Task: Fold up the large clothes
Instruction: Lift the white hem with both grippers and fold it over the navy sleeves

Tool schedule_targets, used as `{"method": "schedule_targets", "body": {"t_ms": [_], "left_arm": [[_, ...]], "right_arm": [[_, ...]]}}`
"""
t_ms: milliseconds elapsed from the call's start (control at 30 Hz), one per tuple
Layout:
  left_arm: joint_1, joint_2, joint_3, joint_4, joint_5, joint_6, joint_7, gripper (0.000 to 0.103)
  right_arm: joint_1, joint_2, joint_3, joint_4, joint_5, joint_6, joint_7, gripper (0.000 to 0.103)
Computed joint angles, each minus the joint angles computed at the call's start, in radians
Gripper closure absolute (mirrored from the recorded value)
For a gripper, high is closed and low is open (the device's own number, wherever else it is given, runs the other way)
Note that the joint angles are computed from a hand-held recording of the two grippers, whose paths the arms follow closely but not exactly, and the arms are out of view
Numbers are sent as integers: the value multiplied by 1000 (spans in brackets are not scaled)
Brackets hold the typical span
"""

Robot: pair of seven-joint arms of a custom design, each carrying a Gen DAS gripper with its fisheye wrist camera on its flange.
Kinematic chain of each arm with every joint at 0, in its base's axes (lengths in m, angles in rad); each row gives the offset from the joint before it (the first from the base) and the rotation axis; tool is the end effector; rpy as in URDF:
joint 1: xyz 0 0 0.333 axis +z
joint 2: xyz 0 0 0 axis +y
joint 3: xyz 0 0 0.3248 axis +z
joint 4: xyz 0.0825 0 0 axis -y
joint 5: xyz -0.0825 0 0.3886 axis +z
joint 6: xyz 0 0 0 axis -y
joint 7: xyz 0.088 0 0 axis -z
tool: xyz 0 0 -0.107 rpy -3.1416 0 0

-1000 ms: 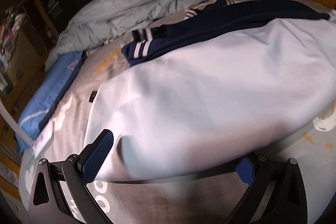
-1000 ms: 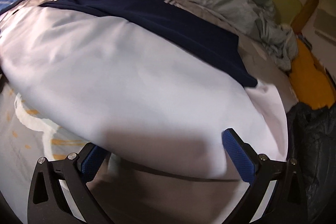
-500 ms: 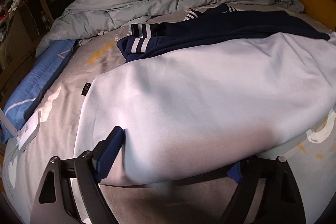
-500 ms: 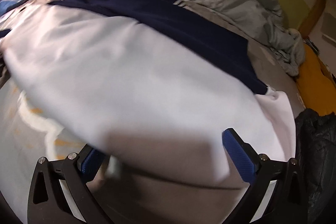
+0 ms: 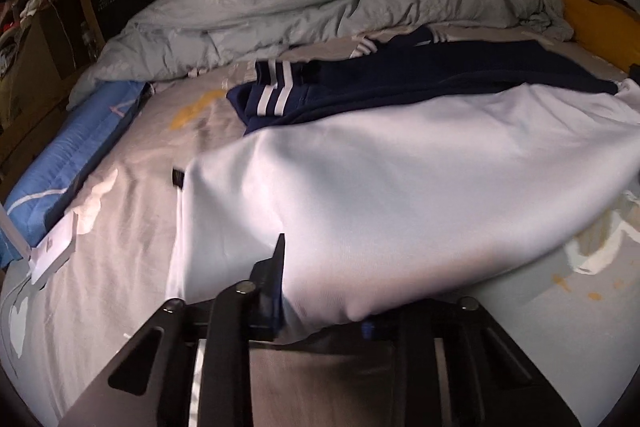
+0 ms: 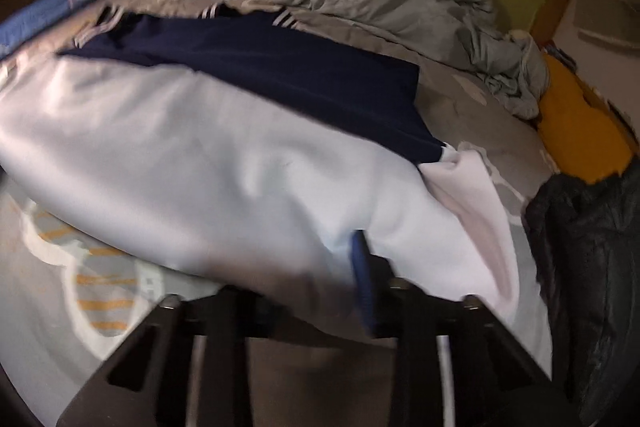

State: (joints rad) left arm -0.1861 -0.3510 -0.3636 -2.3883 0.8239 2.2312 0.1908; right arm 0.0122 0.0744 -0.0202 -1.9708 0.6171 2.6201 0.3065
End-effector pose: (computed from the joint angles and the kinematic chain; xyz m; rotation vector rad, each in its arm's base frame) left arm 0.4033 -0.2304 0.4778 -1.9335 1.3347 -0.3341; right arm 0.6198 -0.0180 0.5009 -2.3599 0.9494 -0.6368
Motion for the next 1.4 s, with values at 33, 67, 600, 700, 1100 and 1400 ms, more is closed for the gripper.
{"method": "schedule_targets", "body": {"t_ms": [33, 67, 600, 700, 1100, 1400], "left_arm": [[-10, -21, 3, -9, -21, 10, -4, 76], [-17, -41, 6, -18, -43, 20, -5, 76], [-147, -278, -124, -64, -301, -117, -5, 77], [-157, -310, -116, -54, -337, -130, 7, 77], [-86, -318, -67, 17, -369, -75, 119, 76], [41, -156, 84, 97, -409, 65, 318, 71]], "right_arm": [[-4, -10, -1, -2, 15, -12, -1, 84], [-6, -28, -3, -13, 32, -14, -10, 86], [-36, -317, -180, -213, 132, -258, -186, 86], [-33, -337, -198, -198, 149, -305, -186, 86], [-43, -252, -184, -18, 151, -448, -120, 85], [-5, -41, -74, 224, 168, -340, 0, 85]]}}
